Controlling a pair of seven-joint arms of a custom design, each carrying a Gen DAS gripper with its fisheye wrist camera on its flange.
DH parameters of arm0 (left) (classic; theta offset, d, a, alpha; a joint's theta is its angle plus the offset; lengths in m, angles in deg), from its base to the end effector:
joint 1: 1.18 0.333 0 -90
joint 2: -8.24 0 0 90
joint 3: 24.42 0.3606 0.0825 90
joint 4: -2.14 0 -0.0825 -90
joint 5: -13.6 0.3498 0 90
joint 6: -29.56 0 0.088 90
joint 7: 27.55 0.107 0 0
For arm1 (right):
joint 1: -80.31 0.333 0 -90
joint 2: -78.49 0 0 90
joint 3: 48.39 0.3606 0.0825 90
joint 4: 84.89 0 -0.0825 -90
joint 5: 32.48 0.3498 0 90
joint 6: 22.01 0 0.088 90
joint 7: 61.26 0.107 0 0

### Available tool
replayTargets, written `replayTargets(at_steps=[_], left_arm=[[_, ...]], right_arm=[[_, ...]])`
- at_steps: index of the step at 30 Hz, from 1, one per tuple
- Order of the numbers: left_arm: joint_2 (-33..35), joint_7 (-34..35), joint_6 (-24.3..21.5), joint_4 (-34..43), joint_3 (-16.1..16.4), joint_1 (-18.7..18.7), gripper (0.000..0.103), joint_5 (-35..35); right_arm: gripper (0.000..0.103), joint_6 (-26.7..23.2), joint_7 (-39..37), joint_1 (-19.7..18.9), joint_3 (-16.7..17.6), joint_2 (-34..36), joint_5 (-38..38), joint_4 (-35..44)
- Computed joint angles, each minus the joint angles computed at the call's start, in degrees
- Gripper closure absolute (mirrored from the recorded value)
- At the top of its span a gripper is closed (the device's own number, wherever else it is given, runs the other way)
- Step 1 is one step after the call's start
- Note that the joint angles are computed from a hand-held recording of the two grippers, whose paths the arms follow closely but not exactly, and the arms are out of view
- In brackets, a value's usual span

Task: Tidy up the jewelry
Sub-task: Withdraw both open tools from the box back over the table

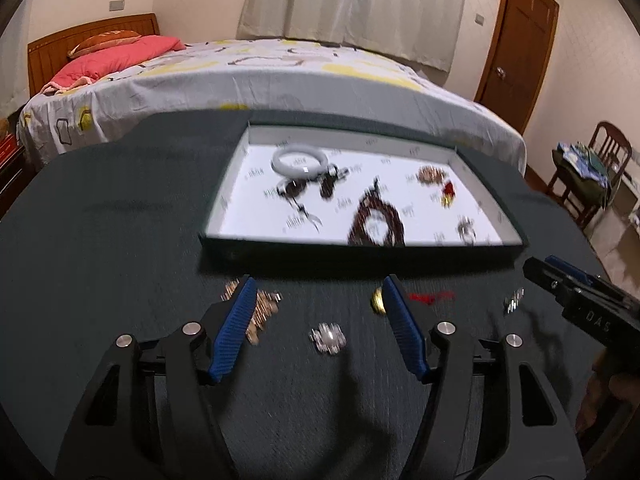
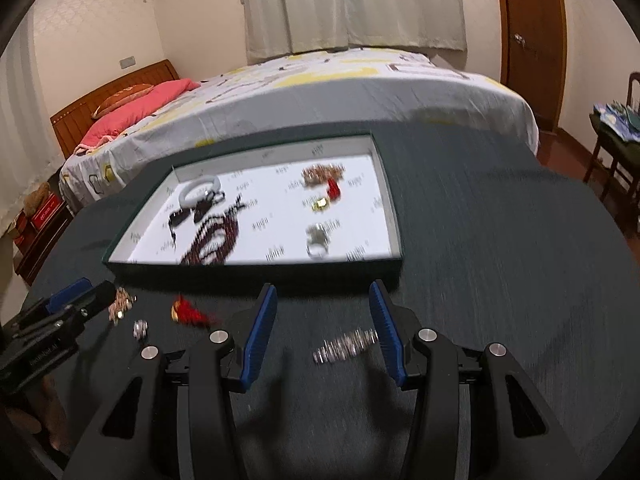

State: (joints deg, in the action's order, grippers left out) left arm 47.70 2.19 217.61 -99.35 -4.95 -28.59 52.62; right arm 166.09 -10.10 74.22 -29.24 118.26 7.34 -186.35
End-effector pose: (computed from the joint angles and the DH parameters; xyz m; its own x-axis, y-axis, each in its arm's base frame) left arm 0.6691 -0.2090 0.3229 -0.0189 -0.9925 0.1204 -0.6896 -0.0743 -0.7204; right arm 0.6990 0.0444 0.3183 0.0785 -0.9845 -0.1570 -0.7033 0.0569 -0.7086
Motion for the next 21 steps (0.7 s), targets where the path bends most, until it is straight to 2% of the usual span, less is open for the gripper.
replayTargets(at_steps=[4,7,10,15,21], left_arm=[[0.6,-0.3,-2.0,0.2,-0.8,-0.3,0.047,0.2],[1.0,-1.0,-3.6,0.8,-1.7,0.0,0.054,1.2],[1.2,-1.1,-6.1,2.0,-4.7,2.1,0.056,2.6],[1.5,-3.0,-8.5,3.6,-6.8,3.3,0.061,5.9],[2.0,-2.0,-11.8,5.1,-13.1,8.1,0.072,7.0]], right_arm=[[0.055,1.0,-0.2,-2.4,2.3,-0.3,0.2,-2.3],[0.055,2.2,0.1,-3.7,3.4,-0.3,-0.2,-3.4],[0.055,2.5,0.9,-5.5,5.0,0.1,-1.1,-3.7],[0.055,3.1,2.1,-8.3,7.9,0.8,-3.1,-4.2],[0.055,3.6,3.8,-10.2,9.8,1.4,-5.4,-4.6]])
